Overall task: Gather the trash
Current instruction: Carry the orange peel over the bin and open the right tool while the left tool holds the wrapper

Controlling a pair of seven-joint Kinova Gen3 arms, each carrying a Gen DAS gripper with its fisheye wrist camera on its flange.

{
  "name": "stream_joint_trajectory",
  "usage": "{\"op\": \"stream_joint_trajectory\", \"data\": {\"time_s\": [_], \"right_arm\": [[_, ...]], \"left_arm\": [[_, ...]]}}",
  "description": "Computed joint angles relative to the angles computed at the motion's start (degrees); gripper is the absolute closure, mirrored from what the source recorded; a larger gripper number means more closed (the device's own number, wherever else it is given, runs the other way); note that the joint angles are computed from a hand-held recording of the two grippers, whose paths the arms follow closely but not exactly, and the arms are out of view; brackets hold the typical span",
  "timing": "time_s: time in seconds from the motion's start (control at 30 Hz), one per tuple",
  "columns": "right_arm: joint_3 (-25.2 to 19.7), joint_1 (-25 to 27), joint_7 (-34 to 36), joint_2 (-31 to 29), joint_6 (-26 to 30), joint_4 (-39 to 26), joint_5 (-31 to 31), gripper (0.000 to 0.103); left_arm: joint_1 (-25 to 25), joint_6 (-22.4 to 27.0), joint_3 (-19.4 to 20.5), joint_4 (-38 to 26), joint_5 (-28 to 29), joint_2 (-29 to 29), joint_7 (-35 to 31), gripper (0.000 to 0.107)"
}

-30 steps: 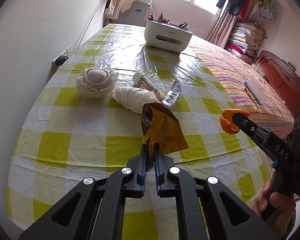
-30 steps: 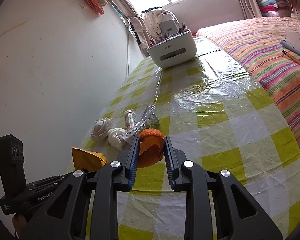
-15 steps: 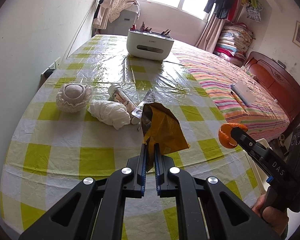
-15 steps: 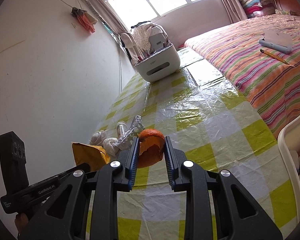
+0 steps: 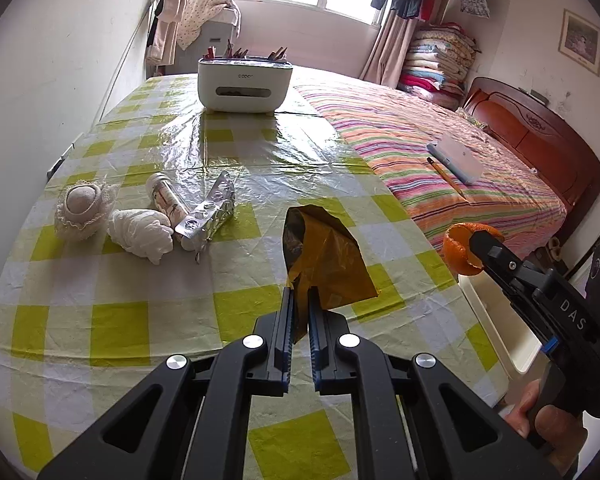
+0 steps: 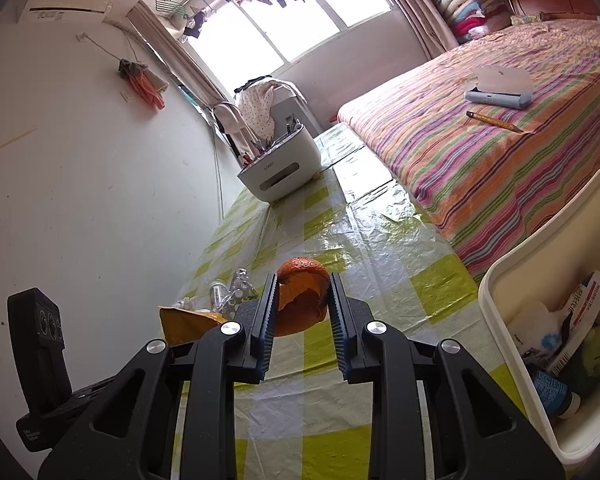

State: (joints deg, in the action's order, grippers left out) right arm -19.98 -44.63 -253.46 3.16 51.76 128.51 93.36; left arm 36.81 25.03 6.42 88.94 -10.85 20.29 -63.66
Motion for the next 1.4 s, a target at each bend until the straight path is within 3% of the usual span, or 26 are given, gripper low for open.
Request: {"op": "stream_joint_trajectory", "data": {"time_s": [0.8,1.07,1.4], "right_arm": [[-3.63,-3.79,-7.06,-4.16,14.9,6.79,-8.01,0.079],[-5.39,-8.43,-3.04,-1.53,29.44,3.18,-17.62,0.079],[-4.62,-8.92,-2.22,-1.86,32.98,2.13,-24.49,0.079]], "left_arm": [[3.71,2.6,2.01,-7.48,1.8,4.8,-3.08,0.1],[5.08,2.68,2.04,-8.76,2.97,5.92,-4.79,0.1],[6.42,2.18,2.44,-10.44,3.73,7.07,-5.33,0.1]]}}
